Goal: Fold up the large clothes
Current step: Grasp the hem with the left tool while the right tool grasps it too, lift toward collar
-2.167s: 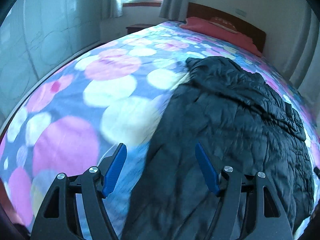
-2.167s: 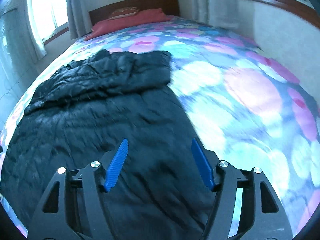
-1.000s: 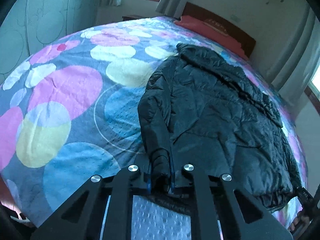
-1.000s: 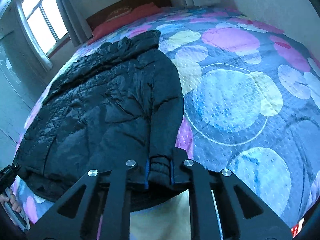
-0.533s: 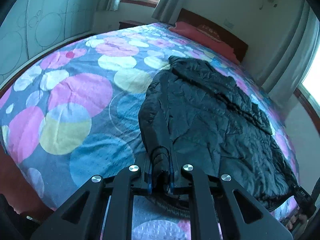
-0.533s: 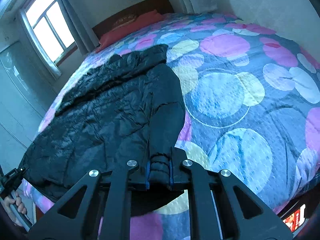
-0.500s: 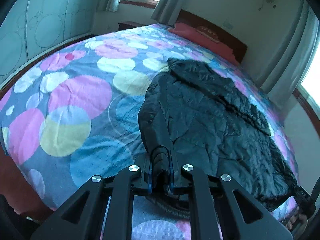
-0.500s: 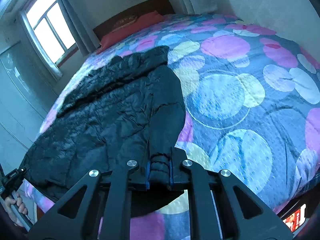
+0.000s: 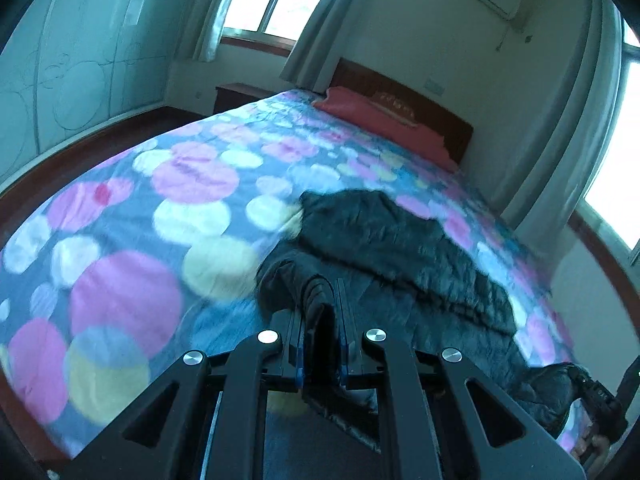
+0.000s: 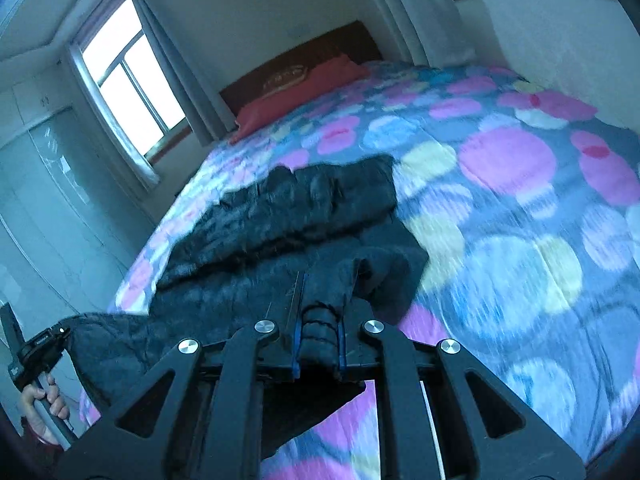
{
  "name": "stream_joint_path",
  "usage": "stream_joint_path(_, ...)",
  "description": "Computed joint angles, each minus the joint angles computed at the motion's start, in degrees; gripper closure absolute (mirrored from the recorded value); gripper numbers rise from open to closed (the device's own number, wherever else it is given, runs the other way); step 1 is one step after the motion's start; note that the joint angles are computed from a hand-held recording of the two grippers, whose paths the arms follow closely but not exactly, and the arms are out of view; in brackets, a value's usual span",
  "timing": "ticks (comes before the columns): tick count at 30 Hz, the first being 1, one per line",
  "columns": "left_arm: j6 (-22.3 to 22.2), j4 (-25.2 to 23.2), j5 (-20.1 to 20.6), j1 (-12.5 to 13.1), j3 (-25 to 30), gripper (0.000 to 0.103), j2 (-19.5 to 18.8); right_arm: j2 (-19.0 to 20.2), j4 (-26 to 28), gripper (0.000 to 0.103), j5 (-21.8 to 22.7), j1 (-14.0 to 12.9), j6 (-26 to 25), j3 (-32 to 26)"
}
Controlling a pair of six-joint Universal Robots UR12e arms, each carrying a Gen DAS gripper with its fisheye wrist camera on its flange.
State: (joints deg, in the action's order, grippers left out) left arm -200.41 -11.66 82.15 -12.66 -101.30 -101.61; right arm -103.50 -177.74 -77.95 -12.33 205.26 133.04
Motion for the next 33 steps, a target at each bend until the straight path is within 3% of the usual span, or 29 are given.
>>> stream_joint_path(5,1.5,-1.4,1.1,-0.6,7.1,0.092,-4.9,5.4,-2.6,0.092,1.4,-1.0,2.0,-4.9)
stream_joint_path(11,1.9,-6.9,3.9,-0.8,16.6,0.092,-11.9,12.7,-3.2,0.092,0.7,-1.4,4.9,-11.7)
stream_joint_path(22,4.2,-18.3,8.9,-1.7,29.9,0.091,-23.5,23.6,5.1,0.091,-2.6,-1.1,2.6,-21.1)
stream_joint_path(29,8.7,-18.6,11.3,-2.5,31.7,0.088,-25.3,26.6,7.9,0.088,-4.3,-0.5,0.3,-22.7)
stream_joint_path(33,7.9,-17.7,8.2,-1.7,30.7,0.08,-24.2,25.7,7.7,0.072,-3.3,-0.6,-1.7,-22.4)
